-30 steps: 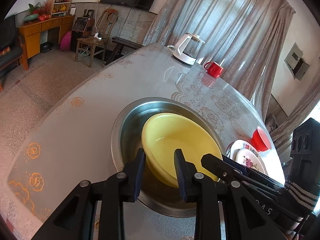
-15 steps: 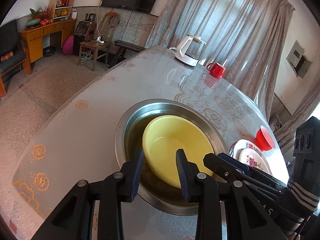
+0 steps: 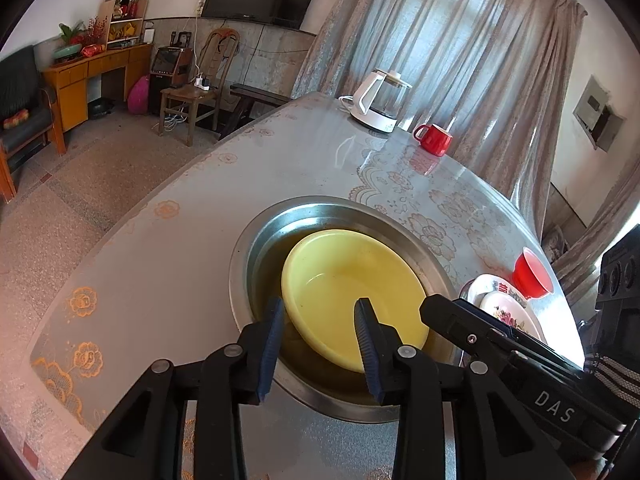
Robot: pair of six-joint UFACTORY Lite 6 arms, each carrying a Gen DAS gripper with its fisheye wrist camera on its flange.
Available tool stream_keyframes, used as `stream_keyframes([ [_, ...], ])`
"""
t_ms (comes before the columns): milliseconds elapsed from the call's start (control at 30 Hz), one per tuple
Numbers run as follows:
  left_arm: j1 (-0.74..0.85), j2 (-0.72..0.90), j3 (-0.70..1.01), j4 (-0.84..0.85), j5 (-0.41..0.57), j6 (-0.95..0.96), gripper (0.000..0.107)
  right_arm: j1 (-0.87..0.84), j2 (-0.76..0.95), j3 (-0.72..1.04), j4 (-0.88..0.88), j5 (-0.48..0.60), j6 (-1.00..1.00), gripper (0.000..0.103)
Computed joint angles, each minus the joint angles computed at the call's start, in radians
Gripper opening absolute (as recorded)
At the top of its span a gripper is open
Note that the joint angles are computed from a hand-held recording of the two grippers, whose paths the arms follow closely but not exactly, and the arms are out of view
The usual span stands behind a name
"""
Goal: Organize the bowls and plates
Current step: 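Withdraw the left gripper and move it toward the red bowl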
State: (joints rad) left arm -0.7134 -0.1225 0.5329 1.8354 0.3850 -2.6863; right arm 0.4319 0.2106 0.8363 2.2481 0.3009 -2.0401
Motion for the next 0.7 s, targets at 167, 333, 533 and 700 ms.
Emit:
stream_keyframes([
  [167,-0.031,-0.005,0.013,-0.061,0.023,0.062,0.037,-0.029,-0.052,-0.049,0.002,0.044,0.006,0.058],
  [333,-0.063,0.0,0.031,-0.117,0.042,0.121,0.037,-0.074,-0.102,-0.093,-0.026,0.08,0.039,0.058],
  [533,-0.114,0.009,0.06,-0.18,0.075,0.2,0.042,-0.159,-0.16,-0.152,-0.066,0.123,0.074,0.058],
  [700,-0.157,0.047,0.113,-0.231,0.093,0.262,0.043,-0.264,-0.203,-0.198,-0.134,0.167,0.126,0.058],
])
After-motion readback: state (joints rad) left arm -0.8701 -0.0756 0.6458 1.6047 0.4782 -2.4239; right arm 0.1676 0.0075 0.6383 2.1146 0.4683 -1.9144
